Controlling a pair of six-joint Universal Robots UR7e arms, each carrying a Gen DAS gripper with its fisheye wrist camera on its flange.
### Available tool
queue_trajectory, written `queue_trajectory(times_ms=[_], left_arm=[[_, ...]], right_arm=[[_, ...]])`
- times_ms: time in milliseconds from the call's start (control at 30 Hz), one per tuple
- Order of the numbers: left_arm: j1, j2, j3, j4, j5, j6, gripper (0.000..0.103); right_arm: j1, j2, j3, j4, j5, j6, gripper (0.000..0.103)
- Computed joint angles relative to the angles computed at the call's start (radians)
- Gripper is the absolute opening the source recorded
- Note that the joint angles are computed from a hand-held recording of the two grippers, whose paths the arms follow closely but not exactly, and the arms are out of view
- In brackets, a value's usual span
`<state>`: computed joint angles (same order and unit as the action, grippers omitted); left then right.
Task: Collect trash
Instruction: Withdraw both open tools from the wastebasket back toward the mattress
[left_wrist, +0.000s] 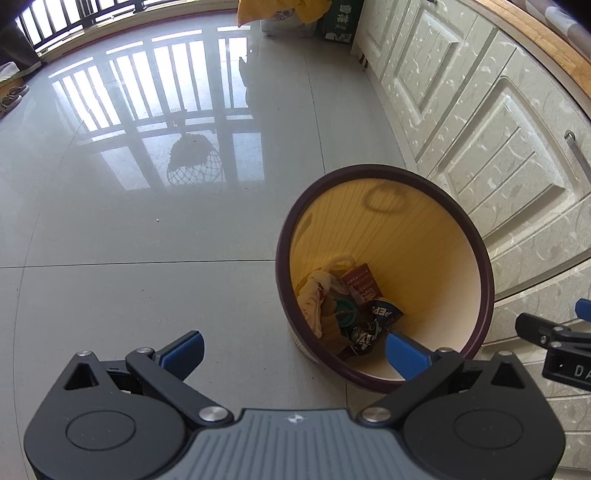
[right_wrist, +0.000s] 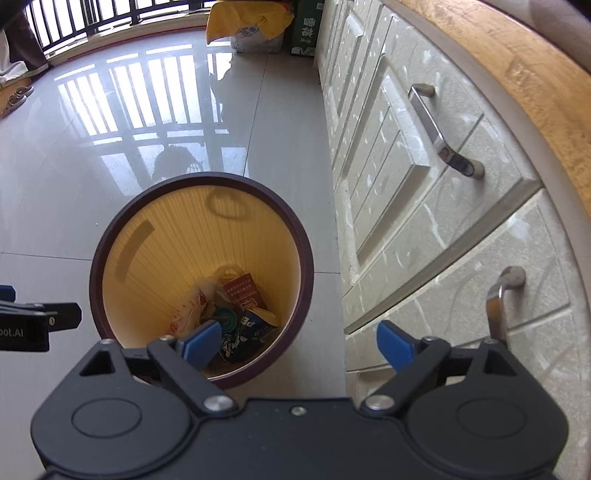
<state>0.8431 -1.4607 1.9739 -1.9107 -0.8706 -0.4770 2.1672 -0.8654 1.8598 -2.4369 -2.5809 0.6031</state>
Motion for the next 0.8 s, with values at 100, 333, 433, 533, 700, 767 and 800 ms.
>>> queue_trajectory(times_ms=[100,333,433,533,700,767,800], left_arm=[[-0.011,-0.015,0.007,0.014,0.011,-0.009,0.103],[-0.037,-0.076,0.017,0.053,0.019,-0.044,0.103],[-0.055,-0.109,0.021,0.066,0.032,-0.061,0.103],[-0.077,-0.145,0.024,0.092,0.052,-0.084,0.103],[-0.116,-0.207,0.025,0.148,0.078,-0.135,0.103],[-0.133,-0.231,0.025,0.167,0.084,-0.154,0.103],[-0.144,-0.243,0.025,0.176,0.088,-0.162,0.103]], right_arm=[[0.011,0.000,0.004,-0.018,0.000,-0.015,0.101],[0.044,0.001,0.002,-0.016,-0.017,-0.012,0.103],[0.064,-0.003,0.004,-0.030,-0.021,-0.015,0.103],[0.086,-0.011,0.005,-0.034,-0.025,-0.013,0.103],[0.124,-0.031,0.005,-0.040,-0.036,-0.018,0.103],[0.140,-0.041,0.008,-0.040,-0.040,-0.014,0.103],[0.148,-0.044,0.008,-0.039,-0.042,-0.014,0.103]])
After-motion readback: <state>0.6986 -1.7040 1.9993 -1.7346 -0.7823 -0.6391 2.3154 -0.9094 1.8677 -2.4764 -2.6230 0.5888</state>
